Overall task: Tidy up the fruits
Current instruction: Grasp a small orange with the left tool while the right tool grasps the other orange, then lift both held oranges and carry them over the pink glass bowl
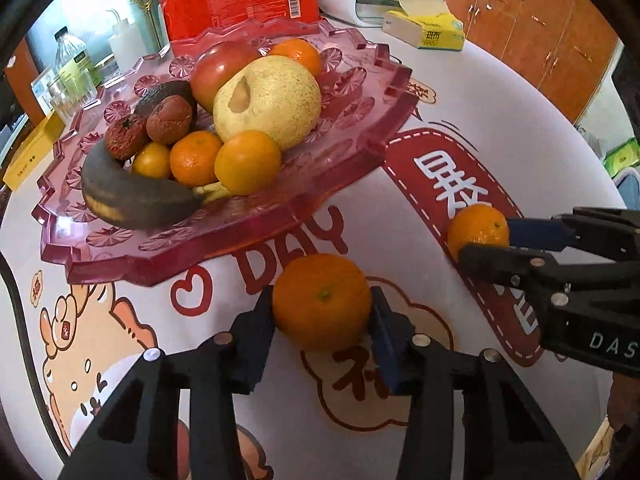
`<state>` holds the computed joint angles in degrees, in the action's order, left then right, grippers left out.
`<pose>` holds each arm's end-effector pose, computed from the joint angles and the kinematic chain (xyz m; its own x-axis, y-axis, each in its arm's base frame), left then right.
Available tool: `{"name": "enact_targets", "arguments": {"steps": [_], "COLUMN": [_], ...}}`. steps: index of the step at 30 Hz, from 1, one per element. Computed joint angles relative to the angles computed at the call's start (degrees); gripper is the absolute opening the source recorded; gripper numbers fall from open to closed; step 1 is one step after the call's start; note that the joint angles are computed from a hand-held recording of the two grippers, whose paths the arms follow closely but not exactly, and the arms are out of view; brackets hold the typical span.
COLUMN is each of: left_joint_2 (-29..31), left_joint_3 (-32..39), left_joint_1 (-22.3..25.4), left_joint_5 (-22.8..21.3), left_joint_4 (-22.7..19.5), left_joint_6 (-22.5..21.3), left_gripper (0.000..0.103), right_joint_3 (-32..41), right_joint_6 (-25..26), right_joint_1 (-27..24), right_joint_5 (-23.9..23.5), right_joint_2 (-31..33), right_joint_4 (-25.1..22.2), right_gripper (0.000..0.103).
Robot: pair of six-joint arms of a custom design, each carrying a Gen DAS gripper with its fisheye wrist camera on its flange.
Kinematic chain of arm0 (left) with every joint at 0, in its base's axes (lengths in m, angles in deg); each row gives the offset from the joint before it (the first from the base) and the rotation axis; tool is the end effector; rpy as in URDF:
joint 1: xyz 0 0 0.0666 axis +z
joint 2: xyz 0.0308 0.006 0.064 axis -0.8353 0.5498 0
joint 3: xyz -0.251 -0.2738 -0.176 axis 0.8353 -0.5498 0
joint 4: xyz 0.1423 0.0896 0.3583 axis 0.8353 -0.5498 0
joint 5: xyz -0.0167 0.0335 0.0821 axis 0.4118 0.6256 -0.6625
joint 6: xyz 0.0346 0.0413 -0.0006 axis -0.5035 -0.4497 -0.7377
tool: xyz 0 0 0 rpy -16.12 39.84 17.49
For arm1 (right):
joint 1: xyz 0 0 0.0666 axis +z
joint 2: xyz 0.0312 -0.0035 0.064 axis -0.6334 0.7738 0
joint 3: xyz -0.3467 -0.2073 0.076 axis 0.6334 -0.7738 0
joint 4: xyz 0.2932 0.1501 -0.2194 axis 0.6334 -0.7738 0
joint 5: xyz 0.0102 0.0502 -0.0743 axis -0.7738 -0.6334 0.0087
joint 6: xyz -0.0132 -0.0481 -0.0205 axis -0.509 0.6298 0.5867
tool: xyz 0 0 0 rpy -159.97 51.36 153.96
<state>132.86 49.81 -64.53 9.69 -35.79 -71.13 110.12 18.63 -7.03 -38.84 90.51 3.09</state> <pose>0.5456 -0.0882 0.3093 -0.5368 0.7059 -0.4621 0.8001 0.5997 -0.0132 0.4442 0.2689 0.3305 -0.7904 0.4543 -0.4110 0.4172 0.8904 0.1820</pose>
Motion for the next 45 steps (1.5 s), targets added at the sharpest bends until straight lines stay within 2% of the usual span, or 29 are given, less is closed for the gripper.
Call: {"name": "enact_targets", "arguments": {"steps": [3,13,16,21,25,28,35,42,45], "left_joint_2": [0.55,-1.51,-3.38,-4.05,-3.82,-3.84,0.10,5.59,8.41], "left_joint_3": [1.04,1.47,1.48,5.41,10.64,15.06,30.78,46.64,51.84], "left_joint_1": [0.57,2.89,4.22,6.75,8.43,9.40,11.39,11.30,10.33], "left_joint_5": [0.70,-1.08,-1.33,0.65,2.28,4.04,9.61,13.22,12.69], "left_joint_4": [-1.96,-8.94,-9.59,-13.28,-16.80,-18.20,-20.48,-20.86,-20.41], "left_joint_6": [-0.35,-5.92,-7.81,-9.03,-10.30,-10.91,-9.50,-4.12,-1.07], "left_gripper": [0.042,0.041,0.041,0.041,0.041,0.041,0.042,0.042,0.042], "right_joint_3": [0.39,3.36,5.26,9.09,13.07,18.03,32.81,48.56,53.36], "right_joint_6": [-0.35,-1.00,-1.15,-1.18,-0.14,1.54,10.15,18.88,22.11], "right_joint_1": [0.27,2.69,3.92,5.93,7.10,8.10,8.50,6.76,5.54], "right_joint_5": [0.37,0.45,1.90,4.41,6.14,9.30,17.30,23.44,25.05], "right_joint_2": [0.20,0.78,0.94,0.92,0.71,1.49,3.74,8.45,10.75], "right_joint_4": [-0.65,-2.25,-3.73,-6.05,-7.19,-10.16,-16.15,-20.74,-21.41], "right_gripper": [0.040,0.039,0.039,0.039,0.039,0.039,0.039,0.039,0.039]}}
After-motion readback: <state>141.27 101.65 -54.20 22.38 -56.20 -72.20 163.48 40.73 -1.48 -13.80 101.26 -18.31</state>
